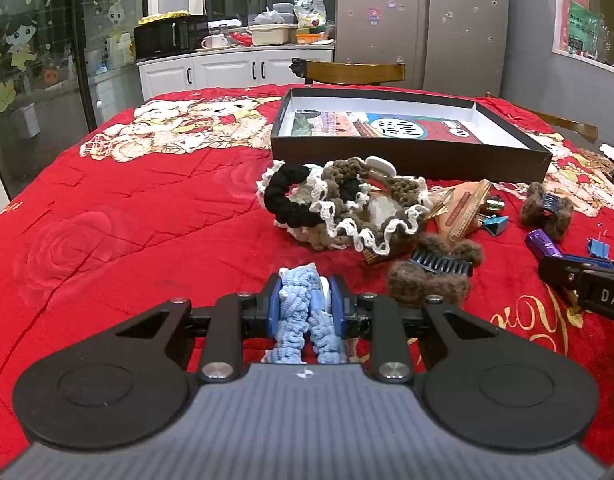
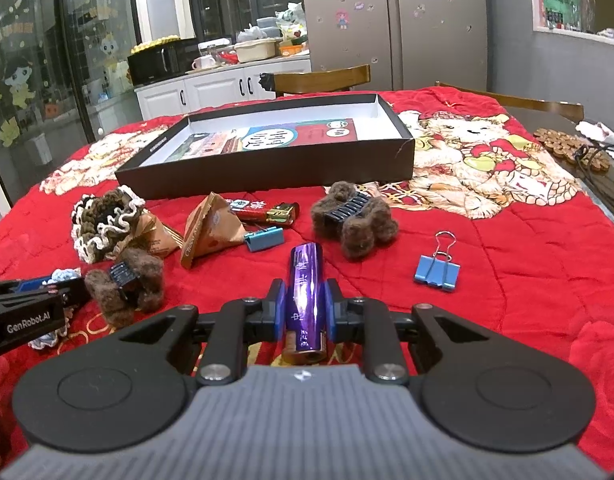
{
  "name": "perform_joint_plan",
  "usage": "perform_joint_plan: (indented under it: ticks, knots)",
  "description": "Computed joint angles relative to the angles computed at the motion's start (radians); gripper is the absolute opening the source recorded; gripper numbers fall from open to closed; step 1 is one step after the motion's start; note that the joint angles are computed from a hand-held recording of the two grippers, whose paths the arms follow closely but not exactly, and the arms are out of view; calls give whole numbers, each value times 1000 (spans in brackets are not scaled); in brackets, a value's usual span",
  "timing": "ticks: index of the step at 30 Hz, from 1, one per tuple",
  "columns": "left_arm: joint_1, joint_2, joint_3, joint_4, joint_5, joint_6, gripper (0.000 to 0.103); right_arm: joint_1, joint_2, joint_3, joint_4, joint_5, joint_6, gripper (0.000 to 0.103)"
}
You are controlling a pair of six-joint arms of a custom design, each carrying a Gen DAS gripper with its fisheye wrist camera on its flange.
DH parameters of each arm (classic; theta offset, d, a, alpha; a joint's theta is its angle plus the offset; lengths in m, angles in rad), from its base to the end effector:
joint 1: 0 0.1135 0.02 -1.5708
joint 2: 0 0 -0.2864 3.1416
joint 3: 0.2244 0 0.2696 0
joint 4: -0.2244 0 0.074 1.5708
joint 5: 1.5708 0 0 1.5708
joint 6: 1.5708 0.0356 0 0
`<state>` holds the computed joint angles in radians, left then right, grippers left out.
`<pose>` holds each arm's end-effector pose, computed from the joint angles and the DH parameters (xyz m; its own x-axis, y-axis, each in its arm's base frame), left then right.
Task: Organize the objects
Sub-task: 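Carry both held items over the black box with both tools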
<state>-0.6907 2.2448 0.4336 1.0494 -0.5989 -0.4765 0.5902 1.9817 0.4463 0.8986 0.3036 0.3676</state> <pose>0.2203 -0.1561 -0.0037 -0.5699 -0.0205 -0.8215 -0.0558 0.9983 0.0139 0.2473 0.1528 0.0513 -0.5801 0.0242 -0.8142 -0.1317 0.9836 0.1230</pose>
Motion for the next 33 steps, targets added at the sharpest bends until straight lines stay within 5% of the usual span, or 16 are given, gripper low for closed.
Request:
perform_joint_plan:
  ticks: [18,33]
  knots:
    - [5,-3,-11,-9,-29,-55,26,-12,0,-41,100,26,72,23]
    - [8,-47,-89,0,-37,-101,25,77,-187,-28,-89,23,30,23]
